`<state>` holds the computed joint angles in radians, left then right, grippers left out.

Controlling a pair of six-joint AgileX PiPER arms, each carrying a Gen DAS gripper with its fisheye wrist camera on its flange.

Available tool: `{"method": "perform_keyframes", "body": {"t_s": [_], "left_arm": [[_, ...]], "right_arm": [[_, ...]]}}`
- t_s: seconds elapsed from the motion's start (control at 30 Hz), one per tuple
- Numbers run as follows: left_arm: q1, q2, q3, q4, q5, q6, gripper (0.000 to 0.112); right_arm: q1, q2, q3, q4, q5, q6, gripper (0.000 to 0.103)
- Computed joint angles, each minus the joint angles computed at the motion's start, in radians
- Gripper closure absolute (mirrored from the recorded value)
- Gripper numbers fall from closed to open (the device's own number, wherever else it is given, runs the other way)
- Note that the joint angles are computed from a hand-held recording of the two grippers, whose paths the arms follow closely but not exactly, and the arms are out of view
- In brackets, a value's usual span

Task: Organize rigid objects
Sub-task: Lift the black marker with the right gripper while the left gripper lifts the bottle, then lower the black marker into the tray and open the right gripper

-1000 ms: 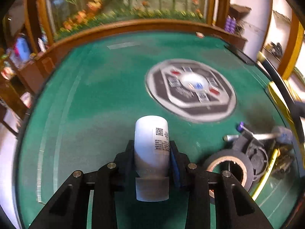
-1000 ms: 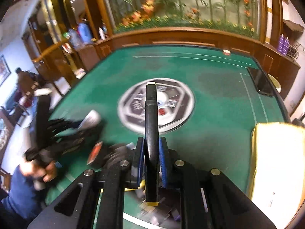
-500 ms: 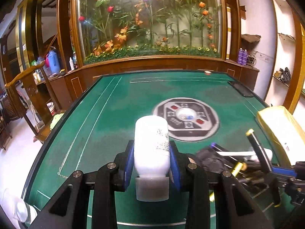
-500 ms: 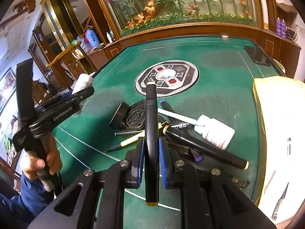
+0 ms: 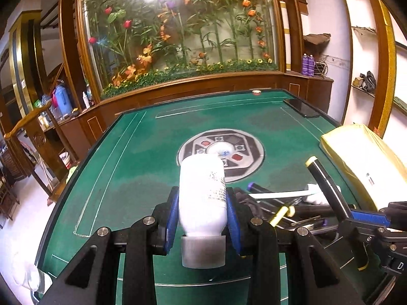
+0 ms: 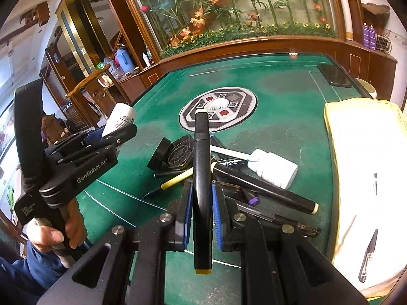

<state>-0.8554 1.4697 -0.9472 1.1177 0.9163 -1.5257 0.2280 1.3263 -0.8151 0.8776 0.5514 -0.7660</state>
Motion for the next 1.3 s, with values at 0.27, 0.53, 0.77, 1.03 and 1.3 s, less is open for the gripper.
{"method": "perform_keyframes", "body": {"t_s": [0.27, 0.53, 0.77, 1.03, 1.3], "left_arm": [[-0.086, 0.069, -0.092, 0.003, 0.078, 0.043, 0.076], [-0.154, 0.150, -0.202, -0.004, 0.139, 0.109, 0.076], [-0.198, 0.218, -0.310, -0.024, 0.173, 0.181, 0.076], [-0.250, 0.313, -0.448, -0.035, 0.202, 0.253, 0.076], [-0.275, 0.426, -0.619, -0.061, 0.201, 0.350, 0.076]], "right_arm": [[-0.111, -0.041, 0.037, 0.088, 0.057, -0.105, 0.089], [-0.260, -0.066, 0.075, 0.180, 0.142, -0.230, 0.089], [-0.395, -0.084, 0.097, 0.234, 0.227, -0.317, 0.089], [-0.571, -0.079, 0.097, 0.270, 0.332, -0.401, 0.089], [-0.719, -0.045, 0.082, 0.267, 0.393, -0.454, 0.089]]}}
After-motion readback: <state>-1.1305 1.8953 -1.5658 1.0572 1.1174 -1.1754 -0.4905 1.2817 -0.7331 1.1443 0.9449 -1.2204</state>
